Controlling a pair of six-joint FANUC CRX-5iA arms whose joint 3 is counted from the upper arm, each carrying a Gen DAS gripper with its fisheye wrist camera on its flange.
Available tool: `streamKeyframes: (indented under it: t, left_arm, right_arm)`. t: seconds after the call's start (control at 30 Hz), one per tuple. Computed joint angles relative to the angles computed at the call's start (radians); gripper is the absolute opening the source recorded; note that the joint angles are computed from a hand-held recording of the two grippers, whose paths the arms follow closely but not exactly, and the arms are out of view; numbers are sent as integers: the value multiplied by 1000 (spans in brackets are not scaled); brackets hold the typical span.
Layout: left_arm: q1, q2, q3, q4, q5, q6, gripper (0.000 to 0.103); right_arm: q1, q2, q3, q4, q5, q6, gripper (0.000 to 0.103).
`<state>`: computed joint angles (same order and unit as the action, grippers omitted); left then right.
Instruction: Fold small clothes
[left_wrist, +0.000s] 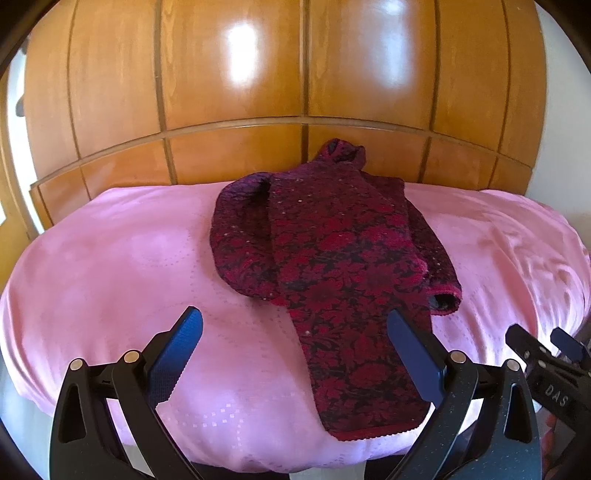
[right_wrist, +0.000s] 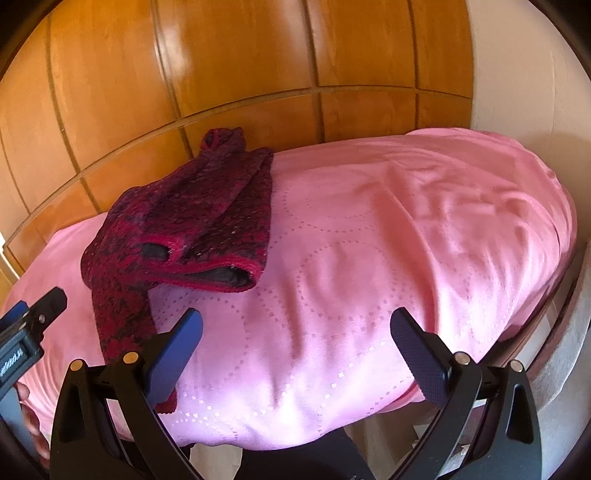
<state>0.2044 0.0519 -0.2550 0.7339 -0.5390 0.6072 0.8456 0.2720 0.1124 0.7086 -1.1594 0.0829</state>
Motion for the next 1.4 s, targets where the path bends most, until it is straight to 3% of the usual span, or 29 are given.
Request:
streamKeyframes:
  t: [1.07, 1.27, 1.3, 1.4]
  left_arm:
    - [-59, 35, 32, -36, -67, -70, 99]
    - [-76, 92, 93, -106, -138, -26, 99]
    - [-81, 108, 112, -129, -163, -14, 98]
    - [-103, 141, 151, -224, -183, 24, 80]
  right_arm:
    - [-13, 2, -4, 2, -32, -28, 101]
    - [-19, 2, -6, -3, -44, -33, 101]
    - [-21, 2, -6, -3, -46, -33, 101]
    - [-25, 7, -1, -7, -58, -33, 101]
